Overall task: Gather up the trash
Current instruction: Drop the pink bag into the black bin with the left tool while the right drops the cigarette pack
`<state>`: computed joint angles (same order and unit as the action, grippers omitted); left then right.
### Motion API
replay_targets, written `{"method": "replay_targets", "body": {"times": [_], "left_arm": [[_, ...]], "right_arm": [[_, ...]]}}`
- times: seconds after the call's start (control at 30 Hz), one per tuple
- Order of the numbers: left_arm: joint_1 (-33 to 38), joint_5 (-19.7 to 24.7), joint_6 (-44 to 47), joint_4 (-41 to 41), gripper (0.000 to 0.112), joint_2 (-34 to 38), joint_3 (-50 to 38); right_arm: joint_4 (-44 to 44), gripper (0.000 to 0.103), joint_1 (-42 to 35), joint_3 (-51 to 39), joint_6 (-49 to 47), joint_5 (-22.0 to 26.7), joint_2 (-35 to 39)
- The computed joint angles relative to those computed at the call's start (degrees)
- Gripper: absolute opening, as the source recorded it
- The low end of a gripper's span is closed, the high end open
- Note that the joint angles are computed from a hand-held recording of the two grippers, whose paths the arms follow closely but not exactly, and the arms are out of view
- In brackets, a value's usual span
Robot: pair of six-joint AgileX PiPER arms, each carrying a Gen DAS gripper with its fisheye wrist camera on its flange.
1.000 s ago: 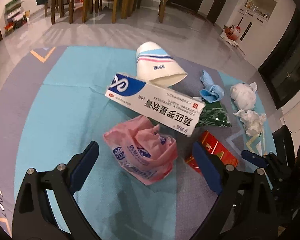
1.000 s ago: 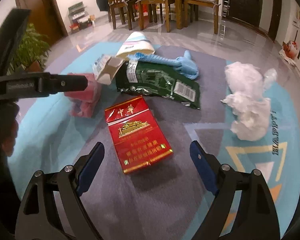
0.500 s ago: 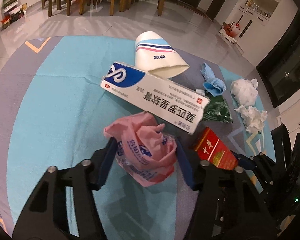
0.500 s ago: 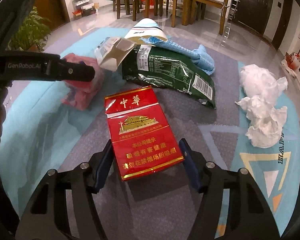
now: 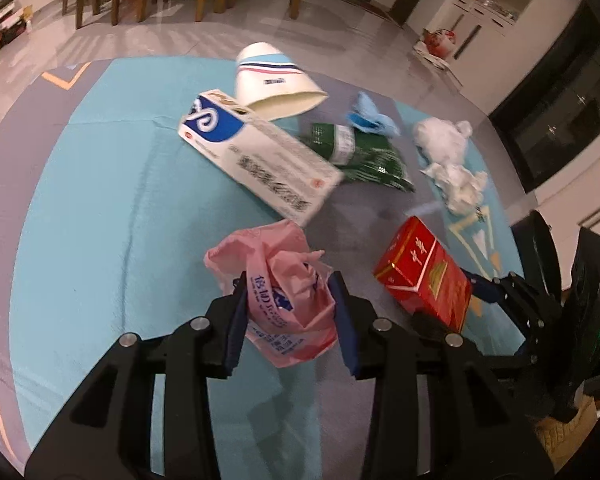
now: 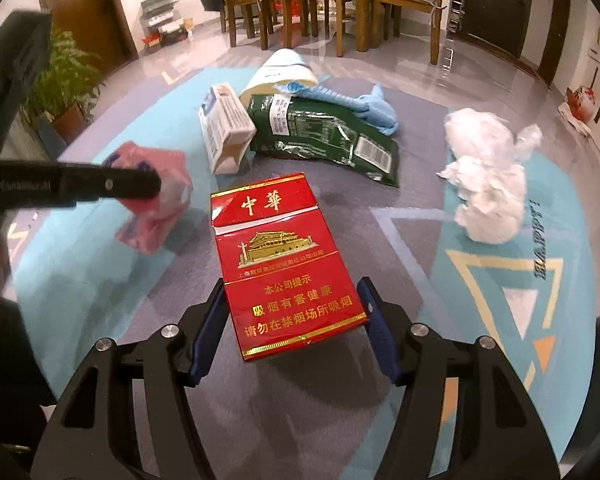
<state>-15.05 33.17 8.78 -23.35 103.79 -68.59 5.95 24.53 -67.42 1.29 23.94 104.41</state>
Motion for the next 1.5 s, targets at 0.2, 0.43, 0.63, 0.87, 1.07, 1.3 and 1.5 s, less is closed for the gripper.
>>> {"method": "replay_targets", "body": {"times": [0.2,0.43,0.63,0.87,1.07,1.3,1.5], "left_arm": [[-3.48,-0.68,0.24,-0.65,0.039,-3.05,1.80],[-10.75,-3.13,-8.87,9.50,0.040,-4.90,1.26],[-15.87,-4.42,-15.35,15.97,0.040,-5.57,0.34],[-22.86,-4.90,-26.27,27.61,0.040,-5.27,-1.42],[-28.63,-3.18,-30.81,32.13,0.040,-2.81,-6.92],[-34.23,0.81,-29.79,32.03,0.040,3.38,-18.53],[-37.47,4.25,-24.60,26.20,0.040,10.94,-32.24]], "right_arm": [[2.76,0.064,-2.68,6.52,0.11,-2.05,-6.71],[5.29,0.064,-7.39,13.22,1.58,-3.67,-15.80],[12.32,0.064,-13.03,18.79,-4.37,-5.02,-24.47],[25.13,0.064,-22.11,23.05,-16.41,-4.90,-30.96],[36.04,0.064,-29.36,25.09,-26.68,-3.26,-34.52],[47.57,0.064,-42.93,27.94,-39.34,1.60,-39.75],[51.57,0.064,-56.28,29.08,-43.95,5.22,-40.63]]}}
